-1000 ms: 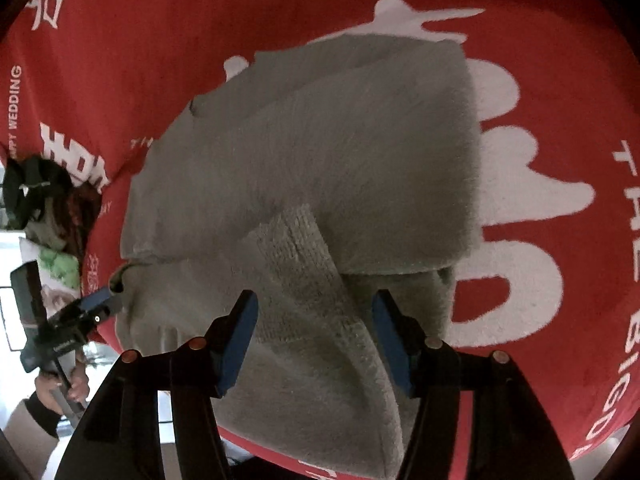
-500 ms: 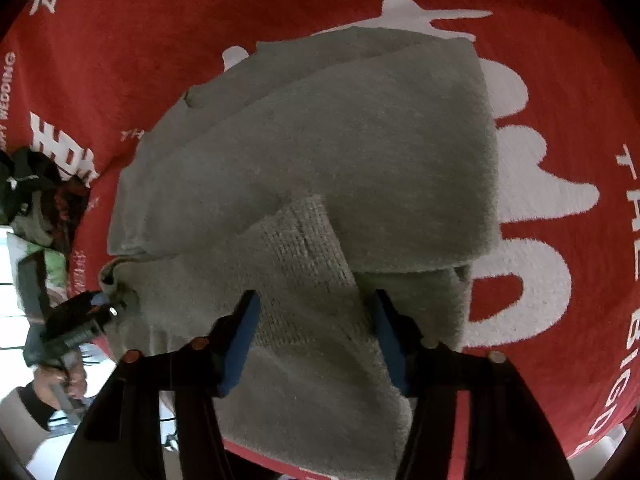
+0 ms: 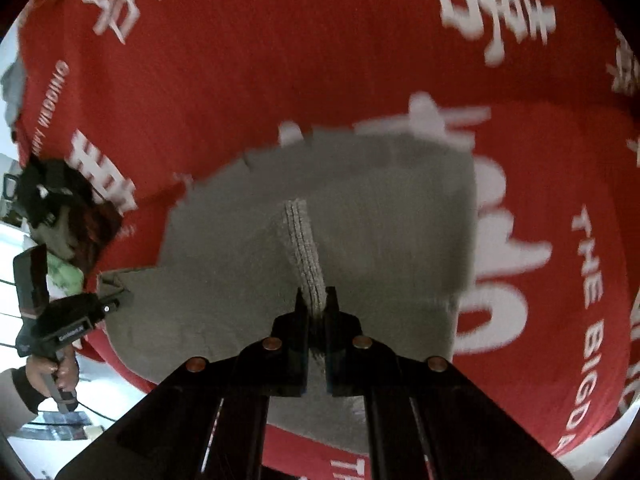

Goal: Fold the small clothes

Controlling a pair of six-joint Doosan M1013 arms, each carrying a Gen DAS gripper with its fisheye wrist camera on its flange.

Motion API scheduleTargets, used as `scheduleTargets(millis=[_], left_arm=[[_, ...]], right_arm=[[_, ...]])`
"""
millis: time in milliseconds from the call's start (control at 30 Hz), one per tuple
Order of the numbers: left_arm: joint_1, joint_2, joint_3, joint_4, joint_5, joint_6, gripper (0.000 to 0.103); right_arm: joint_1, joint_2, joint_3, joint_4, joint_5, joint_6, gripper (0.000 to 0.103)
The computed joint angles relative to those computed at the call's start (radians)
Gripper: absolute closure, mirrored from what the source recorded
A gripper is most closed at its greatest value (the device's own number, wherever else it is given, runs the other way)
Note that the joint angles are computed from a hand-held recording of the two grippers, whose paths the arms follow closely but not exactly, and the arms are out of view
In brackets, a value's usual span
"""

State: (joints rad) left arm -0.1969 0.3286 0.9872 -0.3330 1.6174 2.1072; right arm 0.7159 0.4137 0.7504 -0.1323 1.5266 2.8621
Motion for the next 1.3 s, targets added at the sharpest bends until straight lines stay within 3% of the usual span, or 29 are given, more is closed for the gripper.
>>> scheduleTargets(millis=[200,400,633,700,767,833,967,1000,1067,1200,1300], left_arm=[[-0.023,0.073,-0.082,-0.004,-0.095,-0.029,0.092],[-0.088,0.136,-0.058,0.15,-0.205,-0.12,0.092],[-0.113,0.175,-0.021,0.282,-0.265,-0.211,0.092],[-0.118,0.175,-0.017,0.312,-0.283,-0.215,0.077],[-0.13,0.167,-0.004,0.402,-0.337,-0.249,0.043],[-0.127,0.171,-0.015,0.468,-0.365,-0.305,0.041],[-0.096,0.201,-0.096,0.467,-0.292,-0.354,0.041],[-0.088,0.2,-0.107,0.459,-0.284,-0.337,0.041],[-0.077,0.194,-0.118,0.427,-0.262,-0.301,0.041],[-0.047,0.156,-0.094,0.266,-0.167,-0.254,0.041],[-0.047,0.103,-0.004,0.195,-0.144,-0.232,0.041]], right_arm=[[-0.066,0.06,-0.084,-0.025,0.037,-0.134,0.097],[-0.142,0.068,0.018,0.057,-0.008,-0.152,0.097],[-0.168,0.077,0.114,0.098,-0.048,-0.14,0.097],[-0.169,0.075,0.133,0.099,-0.055,-0.134,0.097],[-0.168,0.073,0.141,0.089,-0.064,-0.123,0.097],[-0.167,0.081,0.123,0.079,-0.042,-0.122,0.097],[-0.165,0.109,0.056,0.046,0.058,-0.146,0.096],[-0.161,0.124,0.023,0.022,0.117,-0.151,0.094],[-0.162,0.113,0.031,0.01,0.144,-0.127,0.094],[-0.161,0.003,0.171,0.058,-0.036,0.043,0.094],[-0.13,-0.033,0.208,0.081,-0.104,0.077,0.094]])
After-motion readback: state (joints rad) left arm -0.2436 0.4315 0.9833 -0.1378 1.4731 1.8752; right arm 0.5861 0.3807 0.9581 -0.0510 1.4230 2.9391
